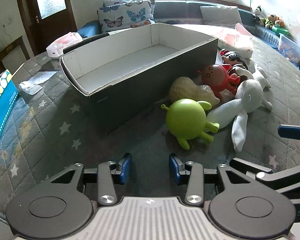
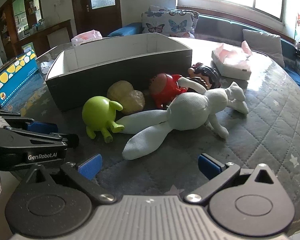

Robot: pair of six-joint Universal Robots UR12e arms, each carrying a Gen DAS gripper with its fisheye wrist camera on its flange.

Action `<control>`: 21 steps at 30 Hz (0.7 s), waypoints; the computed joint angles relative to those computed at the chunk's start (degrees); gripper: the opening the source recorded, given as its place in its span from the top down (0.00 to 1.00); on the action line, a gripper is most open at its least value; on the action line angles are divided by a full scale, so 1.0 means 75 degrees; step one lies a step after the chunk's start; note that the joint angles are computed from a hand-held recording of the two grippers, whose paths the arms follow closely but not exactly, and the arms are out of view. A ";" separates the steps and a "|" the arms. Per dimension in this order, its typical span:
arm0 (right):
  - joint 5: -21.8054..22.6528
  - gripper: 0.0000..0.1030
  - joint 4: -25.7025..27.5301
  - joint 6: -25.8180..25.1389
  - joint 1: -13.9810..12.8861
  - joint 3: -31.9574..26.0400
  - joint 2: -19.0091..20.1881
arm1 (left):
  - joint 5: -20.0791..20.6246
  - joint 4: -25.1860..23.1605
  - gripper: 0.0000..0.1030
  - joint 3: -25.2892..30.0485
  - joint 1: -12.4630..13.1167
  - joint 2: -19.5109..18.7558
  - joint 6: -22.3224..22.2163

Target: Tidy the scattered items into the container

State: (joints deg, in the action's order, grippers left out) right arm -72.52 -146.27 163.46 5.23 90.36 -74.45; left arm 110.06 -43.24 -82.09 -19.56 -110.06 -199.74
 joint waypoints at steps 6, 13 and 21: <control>0.0044 0.00 -0.0110 0.0009 -0.0039 0.0077 -0.0021 | 0.0096 -0.0010 0.58 0.0017 -0.0033 -0.0015 -0.0023; 0.0003 0.00 -0.0275 0.0064 -0.0061 0.0164 -0.0051 | 0.0099 0.0095 0.58 -0.0046 -0.0057 0.0006 -0.0056; 0.0007 0.00 -0.0440 0.0011 -0.0064 0.0246 -0.0105 | 0.0084 0.0139 0.58 -0.0070 -0.0083 0.0025 -0.0074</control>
